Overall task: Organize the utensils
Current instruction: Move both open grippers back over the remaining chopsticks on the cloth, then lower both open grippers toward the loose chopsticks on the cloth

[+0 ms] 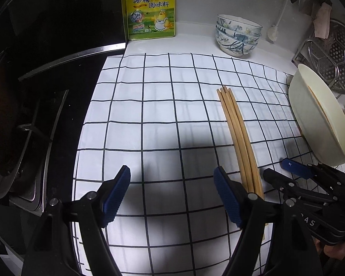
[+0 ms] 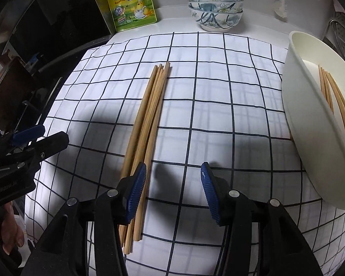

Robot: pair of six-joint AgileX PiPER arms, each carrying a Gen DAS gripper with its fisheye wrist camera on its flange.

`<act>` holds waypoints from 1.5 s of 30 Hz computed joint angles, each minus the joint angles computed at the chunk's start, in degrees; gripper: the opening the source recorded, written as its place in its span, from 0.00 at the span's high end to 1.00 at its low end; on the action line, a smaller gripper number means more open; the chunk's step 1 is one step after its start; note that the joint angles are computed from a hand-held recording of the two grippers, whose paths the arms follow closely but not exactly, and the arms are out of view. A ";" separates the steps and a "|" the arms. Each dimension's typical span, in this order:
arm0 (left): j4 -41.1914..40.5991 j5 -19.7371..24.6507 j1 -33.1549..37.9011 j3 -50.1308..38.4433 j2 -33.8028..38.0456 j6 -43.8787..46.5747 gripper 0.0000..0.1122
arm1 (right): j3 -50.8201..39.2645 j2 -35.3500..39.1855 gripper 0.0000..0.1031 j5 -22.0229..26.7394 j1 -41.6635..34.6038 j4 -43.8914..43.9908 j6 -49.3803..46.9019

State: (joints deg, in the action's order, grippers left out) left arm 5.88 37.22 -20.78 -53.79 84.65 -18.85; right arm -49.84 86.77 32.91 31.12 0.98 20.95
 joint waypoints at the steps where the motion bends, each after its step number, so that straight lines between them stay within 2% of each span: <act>1: -0.12 -0.12 -0.09 0.04 0.13 0.16 0.35 | -0.11 0.33 0.54 0.08 0.35 -0.87 0.77; 14: -1.63 -1.02 -0.77 -0.56 1.70 1.94 0.35 | -0.83 1.08 0.54 1.46 3.54 -7.08 5.06; 21: -1.57 -1.02 -1.59 -1.15 2.14 1.98 0.35 | -1.36 1.54 0.54 2.12 4.34 -6.47 3.91; 27: -1.26 -0.94 -2.15 -1.22 2.34 1.84 0.35 | -0.59 1.69 0.54 1.01 4.27 -8.77 6.42; 35: -0.79 -1.95 -5.27 -1.82 4.46 0.95 0.35 | 2.27 -0.14 0.54 -0.72 1.74 -10.89 9.43; 41: -2.69 -2.98 -7.19 -2.77 6.38 1.94 0.35 | 4.36 -2.03 0.54 -0.72 -1.49 -10.57 8.96; 45: -0.90 -3.94 -8.42 -3.89 8.68 0.23 0.35 | 5.24 -3.10 0.54 -0.44 -2.34 -9.88 8.27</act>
State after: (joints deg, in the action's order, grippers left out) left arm 4.98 33.28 -29.20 -57.68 93.33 -18.61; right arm -44.60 83.67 32.48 28.78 -8.90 29.22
